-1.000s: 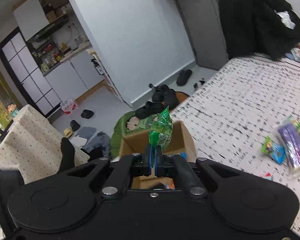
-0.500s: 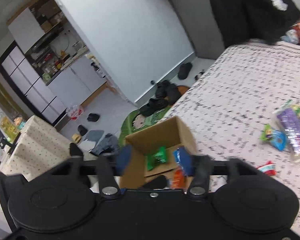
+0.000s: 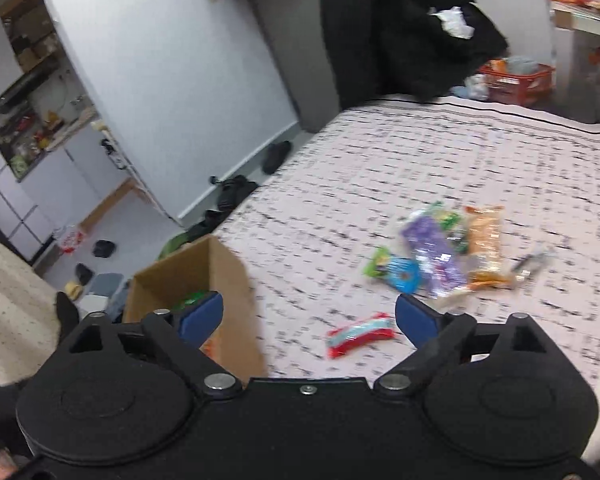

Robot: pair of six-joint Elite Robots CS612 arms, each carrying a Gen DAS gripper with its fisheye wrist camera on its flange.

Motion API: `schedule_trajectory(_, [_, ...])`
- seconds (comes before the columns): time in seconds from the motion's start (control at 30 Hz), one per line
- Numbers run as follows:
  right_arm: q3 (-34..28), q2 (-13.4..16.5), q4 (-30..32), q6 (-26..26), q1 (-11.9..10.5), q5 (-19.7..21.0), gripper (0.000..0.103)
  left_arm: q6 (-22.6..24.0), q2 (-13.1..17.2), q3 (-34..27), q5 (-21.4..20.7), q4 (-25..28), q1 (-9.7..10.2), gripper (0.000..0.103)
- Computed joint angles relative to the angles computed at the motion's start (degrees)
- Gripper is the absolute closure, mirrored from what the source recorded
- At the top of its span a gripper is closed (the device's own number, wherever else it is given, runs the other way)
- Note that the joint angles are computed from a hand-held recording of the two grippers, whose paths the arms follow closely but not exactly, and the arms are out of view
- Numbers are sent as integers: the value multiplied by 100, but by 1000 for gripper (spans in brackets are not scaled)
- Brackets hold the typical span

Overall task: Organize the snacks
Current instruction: 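Move both tools back over the remaining snacks on the bed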

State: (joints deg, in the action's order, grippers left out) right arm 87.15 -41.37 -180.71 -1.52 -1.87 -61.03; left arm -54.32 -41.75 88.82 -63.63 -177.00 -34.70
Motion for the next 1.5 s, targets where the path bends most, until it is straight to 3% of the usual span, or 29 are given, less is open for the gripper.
schedule_trajectory(0.27, [70, 20, -121, -26, -152, -386, 1, 297, 110, -195, -116, -33, -70, 0])
schedule_trajectory(0.53, [-47, 148, -155, 66, -305, -511, 0, 583, 239, -491, -297, 47, -148, 0])
schedule_trajectory(0.8, [-371, 385, 78, 766, -489, -488, 0, 625, 457, -866, -390, -70, -201, 0])
schedule_trajectory(1.13, [-772, 767, 109, 1438, -566, -610, 1, 766, 849, -1640, -560, 390, -190, 2])
schedule_trajectory(1.33, [-983, 925, 88, 1787, -637, -461, 1, 897, 1123, -2189, -680, 872, -176, 6])
schedule_trajectory(1.4, [-1059, 972, 203, 1883, -647, -493, 4, 889, 1214, -2337, -734, 945, -167, 7])
schedule_trajectory(1.5, [-1201, 1037, 535, 1867, -651, -505, 17, 793, 1363, -2601, -826, 1128, -144, 10])
